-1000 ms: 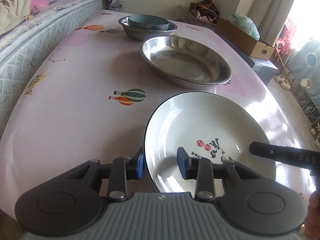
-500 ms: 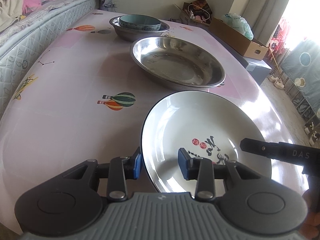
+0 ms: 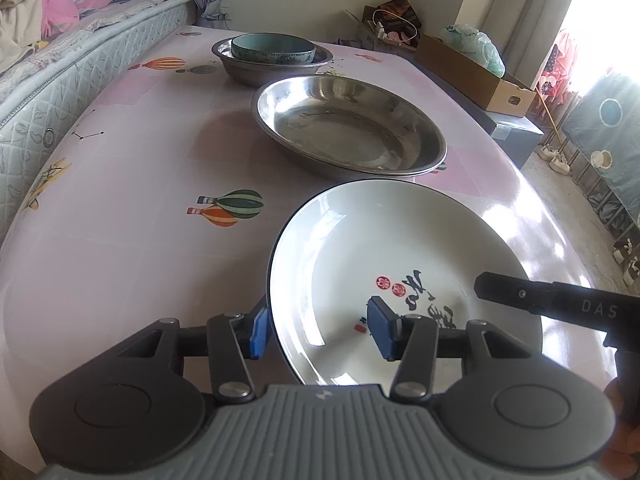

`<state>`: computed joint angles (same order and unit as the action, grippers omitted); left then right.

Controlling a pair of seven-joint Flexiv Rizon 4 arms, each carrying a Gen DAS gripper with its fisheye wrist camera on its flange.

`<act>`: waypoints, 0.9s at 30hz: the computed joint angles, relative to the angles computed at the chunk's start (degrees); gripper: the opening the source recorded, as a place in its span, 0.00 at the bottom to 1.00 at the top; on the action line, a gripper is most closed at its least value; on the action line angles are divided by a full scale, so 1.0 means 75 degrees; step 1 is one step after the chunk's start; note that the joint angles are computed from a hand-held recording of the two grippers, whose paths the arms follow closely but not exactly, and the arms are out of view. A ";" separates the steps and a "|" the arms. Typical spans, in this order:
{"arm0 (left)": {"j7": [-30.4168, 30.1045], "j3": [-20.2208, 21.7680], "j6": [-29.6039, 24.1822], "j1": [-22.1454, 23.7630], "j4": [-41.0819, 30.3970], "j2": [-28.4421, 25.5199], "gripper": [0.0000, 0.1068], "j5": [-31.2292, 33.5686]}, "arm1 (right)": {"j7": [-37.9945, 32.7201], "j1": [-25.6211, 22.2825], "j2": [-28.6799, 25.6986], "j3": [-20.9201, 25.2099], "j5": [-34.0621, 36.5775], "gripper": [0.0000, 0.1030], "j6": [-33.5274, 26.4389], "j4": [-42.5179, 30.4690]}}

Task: Organize plates and bowls
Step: 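Carry the white printed plate with both grippers toward the stainless plates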

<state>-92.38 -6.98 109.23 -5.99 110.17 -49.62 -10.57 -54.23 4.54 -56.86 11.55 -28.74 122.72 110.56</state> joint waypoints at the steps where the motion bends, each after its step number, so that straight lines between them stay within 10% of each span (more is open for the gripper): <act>1: 0.0017 -0.0017 0.0058 0.0028 0.0016 -0.0013 0.46 0.0053 | 0.0012 -0.0079 -0.0024 0.0053 -0.0076 0.25 0.0035 0.0014; 12: 0.0167 0.1010 0.0007 -0.1126 -0.0181 -0.0080 0.49 -0.0778 | -0.1495 0.2115 0.0291 -0.1533 0.2155 0.26 0.0186 0.0204; 27: 0.0112 0.0893 0.0104 -0.1120 0.0082 0.0077 0.46 -0.0920 | -0.2233 0.1987 0.0480 -0.1194 0.2715 0.27 0.0028 0.0377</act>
